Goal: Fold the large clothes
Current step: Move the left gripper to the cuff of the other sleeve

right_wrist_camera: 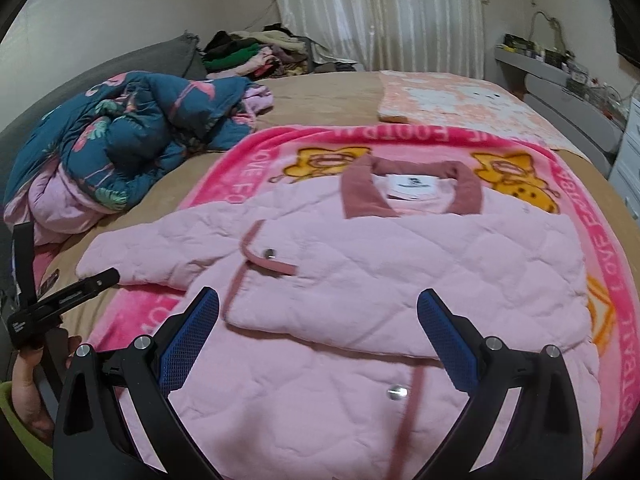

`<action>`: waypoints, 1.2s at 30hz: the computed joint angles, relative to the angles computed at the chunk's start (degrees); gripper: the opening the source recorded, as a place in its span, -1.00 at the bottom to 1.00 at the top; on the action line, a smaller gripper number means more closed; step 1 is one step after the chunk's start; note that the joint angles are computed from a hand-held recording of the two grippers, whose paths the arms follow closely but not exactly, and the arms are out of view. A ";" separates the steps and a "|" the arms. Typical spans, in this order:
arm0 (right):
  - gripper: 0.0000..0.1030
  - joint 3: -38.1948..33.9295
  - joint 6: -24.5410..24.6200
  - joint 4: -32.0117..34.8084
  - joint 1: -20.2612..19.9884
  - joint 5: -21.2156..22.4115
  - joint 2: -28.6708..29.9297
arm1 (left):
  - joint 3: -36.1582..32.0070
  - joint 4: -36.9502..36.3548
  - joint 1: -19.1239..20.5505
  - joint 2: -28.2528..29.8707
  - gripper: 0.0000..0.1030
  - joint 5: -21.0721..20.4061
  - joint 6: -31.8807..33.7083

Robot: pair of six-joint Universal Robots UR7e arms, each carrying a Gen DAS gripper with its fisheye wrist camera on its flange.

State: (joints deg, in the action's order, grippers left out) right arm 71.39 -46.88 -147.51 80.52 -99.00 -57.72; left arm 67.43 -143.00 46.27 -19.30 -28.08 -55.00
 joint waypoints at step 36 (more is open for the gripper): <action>0.92 -2.52 -9.50 4.36 9.17 -3.31 11.75 | 15.21 -1.06 7.62 -12.59 0.82 1.38 -19.05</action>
State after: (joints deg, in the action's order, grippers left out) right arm 68.87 -56.38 -143.15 89.69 -102.31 -45.98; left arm 82.64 -144.07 53.89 -31.89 -26.70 -74.06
